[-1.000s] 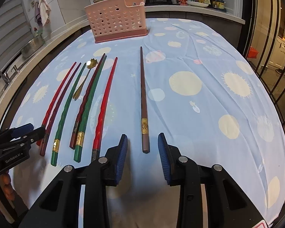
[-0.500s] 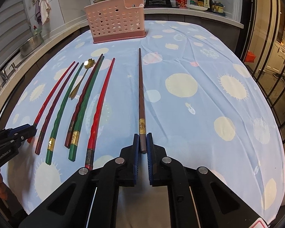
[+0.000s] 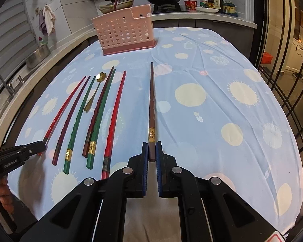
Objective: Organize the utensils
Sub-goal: 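Lift both chopsticks into the pink caddy and open both tools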
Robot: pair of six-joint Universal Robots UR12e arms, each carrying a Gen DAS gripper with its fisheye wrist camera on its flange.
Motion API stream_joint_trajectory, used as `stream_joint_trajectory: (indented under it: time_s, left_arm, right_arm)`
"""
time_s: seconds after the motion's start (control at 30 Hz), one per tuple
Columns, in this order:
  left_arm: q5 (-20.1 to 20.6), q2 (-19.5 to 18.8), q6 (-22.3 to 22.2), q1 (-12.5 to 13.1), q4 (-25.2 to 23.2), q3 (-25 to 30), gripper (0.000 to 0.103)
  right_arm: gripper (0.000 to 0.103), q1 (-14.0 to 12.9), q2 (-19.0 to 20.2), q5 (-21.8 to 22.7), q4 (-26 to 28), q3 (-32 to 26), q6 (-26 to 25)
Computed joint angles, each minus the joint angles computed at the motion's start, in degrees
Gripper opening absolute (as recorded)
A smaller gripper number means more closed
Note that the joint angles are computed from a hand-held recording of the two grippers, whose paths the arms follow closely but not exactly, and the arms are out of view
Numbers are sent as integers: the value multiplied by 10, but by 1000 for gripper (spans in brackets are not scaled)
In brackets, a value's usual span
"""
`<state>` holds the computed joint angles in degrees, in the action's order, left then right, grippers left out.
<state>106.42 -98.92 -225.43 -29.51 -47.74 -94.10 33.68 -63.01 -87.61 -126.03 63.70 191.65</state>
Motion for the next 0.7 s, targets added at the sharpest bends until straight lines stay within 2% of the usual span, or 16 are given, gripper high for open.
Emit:
stream_joint_trajectory:
  time_s: [0.23,0.37,0.53,0.7]
  left_arm:
    - [35,11,8,-6,19,6,7]
    - [70,16,20,-10,37,16,7]
    - [112,15,43,-7,63,34,7]
    - [140,4,75,0,84,59,7]
  right_arm:
    - [7,-6,-10,13,-44,-4,9]
    - [7,-11,-9,19,-75,-20,9]
    - [7,-18,4,27,-105,-56,7]
    - [7,-23,26,31,-111,-103,-1]
